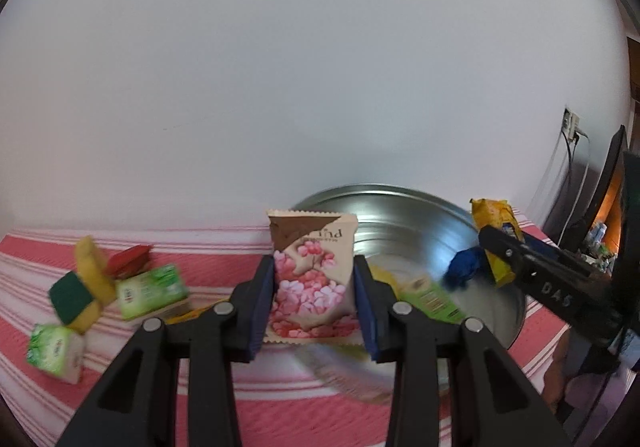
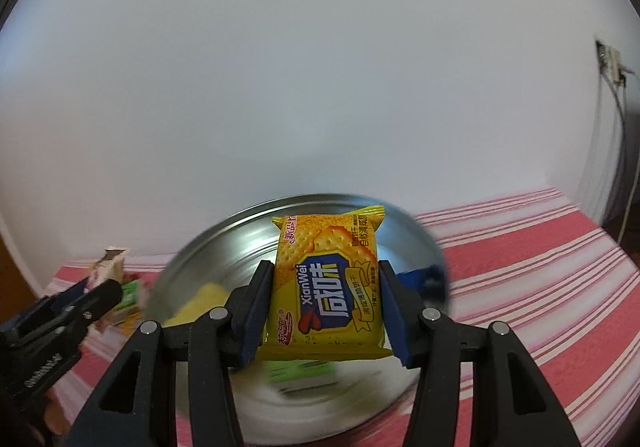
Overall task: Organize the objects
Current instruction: 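Carry both packets over the silver tin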
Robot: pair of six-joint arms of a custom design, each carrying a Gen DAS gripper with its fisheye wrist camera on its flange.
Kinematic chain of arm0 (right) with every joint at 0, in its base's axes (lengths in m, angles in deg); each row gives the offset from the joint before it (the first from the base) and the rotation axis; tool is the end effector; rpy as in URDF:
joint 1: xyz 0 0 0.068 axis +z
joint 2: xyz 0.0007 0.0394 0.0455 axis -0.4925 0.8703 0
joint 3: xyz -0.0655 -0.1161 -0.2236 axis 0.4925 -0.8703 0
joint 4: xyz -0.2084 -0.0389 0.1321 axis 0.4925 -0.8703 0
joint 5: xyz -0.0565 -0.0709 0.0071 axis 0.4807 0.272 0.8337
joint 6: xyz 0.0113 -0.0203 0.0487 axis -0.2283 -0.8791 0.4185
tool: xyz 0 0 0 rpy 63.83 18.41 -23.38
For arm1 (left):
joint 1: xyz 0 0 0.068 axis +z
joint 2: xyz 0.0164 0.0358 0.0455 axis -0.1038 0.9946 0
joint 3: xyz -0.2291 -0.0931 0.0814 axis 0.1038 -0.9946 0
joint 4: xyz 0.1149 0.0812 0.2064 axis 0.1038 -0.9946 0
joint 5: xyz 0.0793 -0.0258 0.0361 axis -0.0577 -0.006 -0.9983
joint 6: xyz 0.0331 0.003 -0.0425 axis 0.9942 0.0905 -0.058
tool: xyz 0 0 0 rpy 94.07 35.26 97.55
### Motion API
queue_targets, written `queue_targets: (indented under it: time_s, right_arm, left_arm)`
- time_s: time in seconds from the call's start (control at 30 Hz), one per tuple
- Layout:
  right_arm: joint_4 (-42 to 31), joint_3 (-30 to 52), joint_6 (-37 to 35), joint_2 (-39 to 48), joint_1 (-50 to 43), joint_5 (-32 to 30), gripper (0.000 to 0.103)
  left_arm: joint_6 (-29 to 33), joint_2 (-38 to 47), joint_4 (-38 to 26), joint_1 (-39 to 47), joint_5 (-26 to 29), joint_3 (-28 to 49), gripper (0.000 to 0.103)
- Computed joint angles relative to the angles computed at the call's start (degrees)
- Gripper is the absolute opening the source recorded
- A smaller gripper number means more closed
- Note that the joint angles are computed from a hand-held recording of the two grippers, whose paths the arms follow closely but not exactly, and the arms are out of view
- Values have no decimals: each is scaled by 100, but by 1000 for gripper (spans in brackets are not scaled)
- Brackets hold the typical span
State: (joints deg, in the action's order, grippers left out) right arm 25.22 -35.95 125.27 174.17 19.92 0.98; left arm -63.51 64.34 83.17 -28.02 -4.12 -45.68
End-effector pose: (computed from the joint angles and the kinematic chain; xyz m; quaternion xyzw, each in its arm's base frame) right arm 0.2111 0.2102 0.0701 0.0727 0.8525 0.0505 0.5153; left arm 0.2206 -0.0871 0.1218 0.0855 0.8623 -0.1081 0.4873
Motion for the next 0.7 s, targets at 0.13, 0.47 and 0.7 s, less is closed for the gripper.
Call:
queue_targets:
  time_s: [0.13,0.47,0.7]
  right_arm:
    - [-10,-19,-153,86,-217,132,54]
    - [60,238,-473,457,-632,-10,54]
    - [160,231,-674,497,-743,-89,54]
  left_arm:
    - [-242,577,-135,-497,-294,585,37]
    - [-388,1435,-386,-1064,-680,1343,37]
    - [-573,1779,-884,-1257,-907,1866,37]
